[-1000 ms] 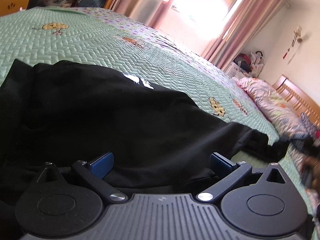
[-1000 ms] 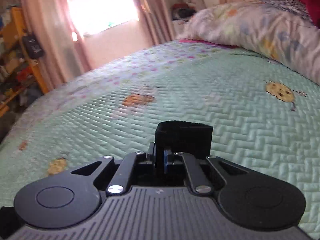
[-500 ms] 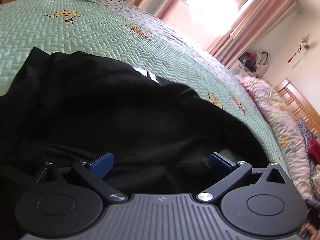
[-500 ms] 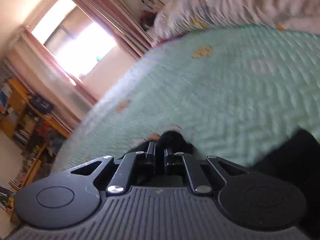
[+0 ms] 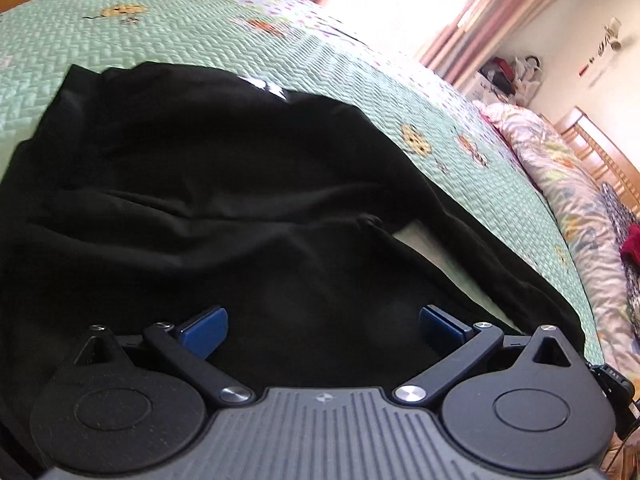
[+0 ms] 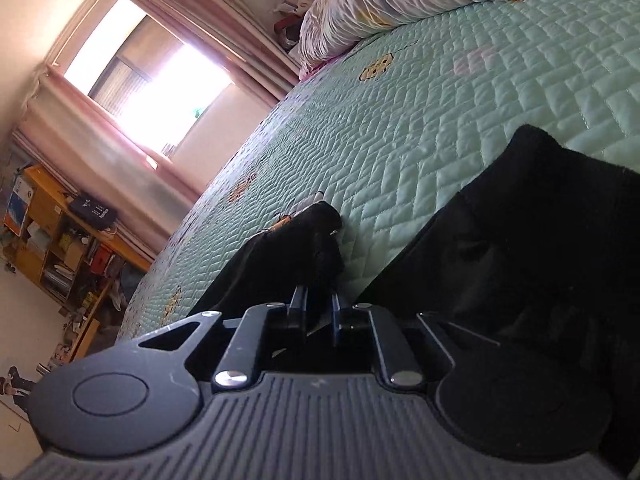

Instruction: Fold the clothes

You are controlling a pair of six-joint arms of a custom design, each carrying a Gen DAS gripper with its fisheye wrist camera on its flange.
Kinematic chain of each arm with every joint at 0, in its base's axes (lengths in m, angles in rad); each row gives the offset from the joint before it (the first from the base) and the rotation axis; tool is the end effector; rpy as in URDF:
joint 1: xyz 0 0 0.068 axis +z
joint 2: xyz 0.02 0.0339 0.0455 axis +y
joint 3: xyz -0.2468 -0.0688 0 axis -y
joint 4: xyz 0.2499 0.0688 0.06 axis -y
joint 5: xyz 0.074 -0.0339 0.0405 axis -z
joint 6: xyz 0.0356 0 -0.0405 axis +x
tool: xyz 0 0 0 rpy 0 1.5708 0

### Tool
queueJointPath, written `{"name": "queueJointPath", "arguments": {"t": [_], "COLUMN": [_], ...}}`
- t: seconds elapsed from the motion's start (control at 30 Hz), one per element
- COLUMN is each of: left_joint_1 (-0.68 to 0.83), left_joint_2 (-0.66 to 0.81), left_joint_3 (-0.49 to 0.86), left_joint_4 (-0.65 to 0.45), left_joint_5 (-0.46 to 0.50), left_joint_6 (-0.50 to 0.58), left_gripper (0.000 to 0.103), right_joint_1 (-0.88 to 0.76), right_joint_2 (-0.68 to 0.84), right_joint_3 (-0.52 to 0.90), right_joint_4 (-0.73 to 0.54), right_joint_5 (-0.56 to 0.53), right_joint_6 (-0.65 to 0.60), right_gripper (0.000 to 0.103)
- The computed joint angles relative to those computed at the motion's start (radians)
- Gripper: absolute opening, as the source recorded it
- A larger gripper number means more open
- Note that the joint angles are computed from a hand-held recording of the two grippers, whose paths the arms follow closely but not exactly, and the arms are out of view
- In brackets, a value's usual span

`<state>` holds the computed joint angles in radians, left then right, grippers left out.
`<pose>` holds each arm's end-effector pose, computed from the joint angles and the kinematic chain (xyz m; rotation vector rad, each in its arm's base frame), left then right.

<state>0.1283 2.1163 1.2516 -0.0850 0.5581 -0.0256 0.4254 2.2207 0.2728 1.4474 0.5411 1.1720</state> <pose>0.4155 0.0346 0.0885 0.0359 2.4314 -0.6530 0.2123 0.0761 0.0054 1.0346 1.7406 0.4621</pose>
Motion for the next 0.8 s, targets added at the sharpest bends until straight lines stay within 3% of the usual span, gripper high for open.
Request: {"name": "queueJointPath", "arguments": {"t": [0.03, 0.1, 0.17, 0.23, 0.3, 0.43, 0.6, 0.77, 0.8], "left_joint_1": [-0.008, -0.024, -0.046, -0.071, -0.095, -0.133, -0.155, -0.145, -0.142], "left_joint_2": [-0.009, -0.025, -0.033, -0.039, -0.041, -0.028, 0.011, 0.037, 0.042], "left_joint_3": [-0.006, -0.017, -0.023, -0.025, -0.025, -0.019, 0.005, 0.018, 0.021], "left_joint_4": [0.004, 0.014, 0.011, 0.004, -0.005, -0.021, -0.035, -0.031, -0.028], "left_joint_5": [0.0, 0.002, 0.009, 0.014, 0.021, 0.011, -0.003, 0.017, 0.022], "left_joint_6": [0.004, 0.014, 0.02, 0.022, 0.024, 0.038, 0.03, 0.024, 0.023], "left_gripper": [0.101, 0.101, 0.101, 0.101, 0.101, 0.101, 0.101, 0.101, 0.101], "right_joint_1": [0.01, 0.043, 0.04, -0.064, -0.24, -0.493, -0.558, -0.548, -0.535], "right_joint_2": [-0.044, -0.123, -0.178, -0.235, -0.323, -0.291, -0.225, -0.212, -0.22], "right_joint_3": [-0.015, -0.066, -0.116, -0.133, -0.093, 0.096, 0.244, 0.319, 0.328], "right_joint_4": [-0.046, -0.064, -0.018, 0.001, -0.146, -0.423, -0.566, -0.679, -0.704], "right_joint_5": [0.011, 0.085, 0.148, 0.042, -0.22, -0.663, -0.858, -0.932, -0.925], "right_joint_6": [-0.002, -0.012, -0.056, -0.147, -0.184, -0.19, -0.276, -0.369, -0.394], "right_gripper": [0.017, 0.036, 0.075, 0.082, 0.082, 0.082, 0.078, 0.043, 0.04]}}
